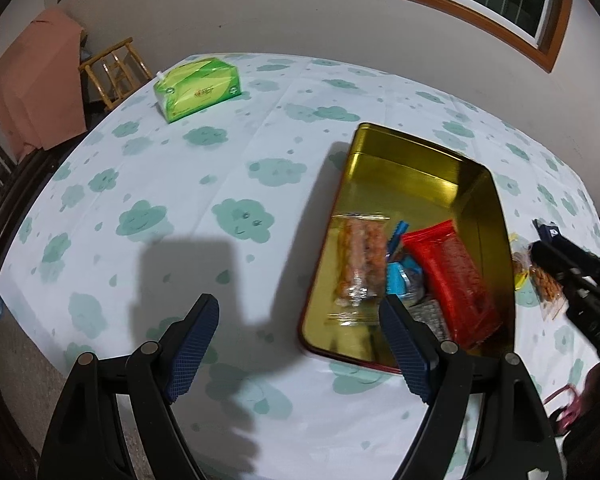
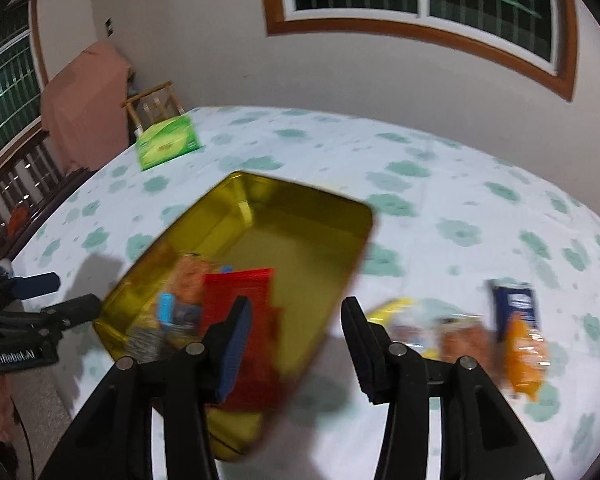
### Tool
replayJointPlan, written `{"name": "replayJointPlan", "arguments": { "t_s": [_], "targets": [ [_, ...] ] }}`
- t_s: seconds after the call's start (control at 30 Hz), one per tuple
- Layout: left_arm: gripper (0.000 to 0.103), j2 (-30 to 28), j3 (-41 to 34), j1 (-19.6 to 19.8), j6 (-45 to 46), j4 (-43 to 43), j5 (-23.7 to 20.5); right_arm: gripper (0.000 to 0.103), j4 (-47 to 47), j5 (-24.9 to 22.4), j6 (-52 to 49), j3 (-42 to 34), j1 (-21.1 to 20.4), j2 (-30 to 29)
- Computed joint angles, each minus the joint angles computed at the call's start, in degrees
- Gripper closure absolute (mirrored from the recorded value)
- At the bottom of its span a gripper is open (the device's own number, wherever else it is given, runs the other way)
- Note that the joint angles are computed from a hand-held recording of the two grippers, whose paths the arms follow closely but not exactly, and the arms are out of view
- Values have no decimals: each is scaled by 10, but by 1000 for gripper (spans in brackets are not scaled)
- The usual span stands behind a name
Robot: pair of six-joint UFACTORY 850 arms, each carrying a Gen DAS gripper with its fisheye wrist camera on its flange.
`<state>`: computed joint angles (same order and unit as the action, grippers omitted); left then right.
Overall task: Organize snacks
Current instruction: 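Carry the red packet into the tin and open the right tool, then move the right tool to the yellow wrapped cake and grasp it, then lift the yellow wrapped cake off the table with the right tool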
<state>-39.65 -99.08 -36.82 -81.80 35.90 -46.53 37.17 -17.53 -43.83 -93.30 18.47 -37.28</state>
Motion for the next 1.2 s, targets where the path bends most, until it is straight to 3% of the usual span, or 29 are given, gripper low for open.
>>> {"name": "replayJointPlan", "arguments": {
  "t_s": [0.1, 0.27, 0.37, 0.53, 0.73, 0.93, 1.2],
  "targets": [
    [23, -11, -19, -2, 13, -5, -3, 54, -42, 16, 45, 8, -23, 8],
    [23, -34, -55, -8, 42, -16, -11, 46, -200, 36, 222, 9, -57, 5],
    [23, -48, -78, -11, 60, -24, -19, 41, -272, 15, 308, -10, -74, -13],
    [23, -67, -110, -15, 82, -31, -32, 41, -298, -3, 346, -37, -85, -43],
    [23, -99, -163, -19, 116, -44, -55, 41, -297, -28, 353, -73, -91, -77],
    [23, -142, -237, -24, 152, -58, -80, 41, -190, -30, 255, -76, -103, -84],
    [23, -245, -417, -33, 229, -92, -133, 54, -132, -7, 163, -50, -107, -71]
  ]
}}
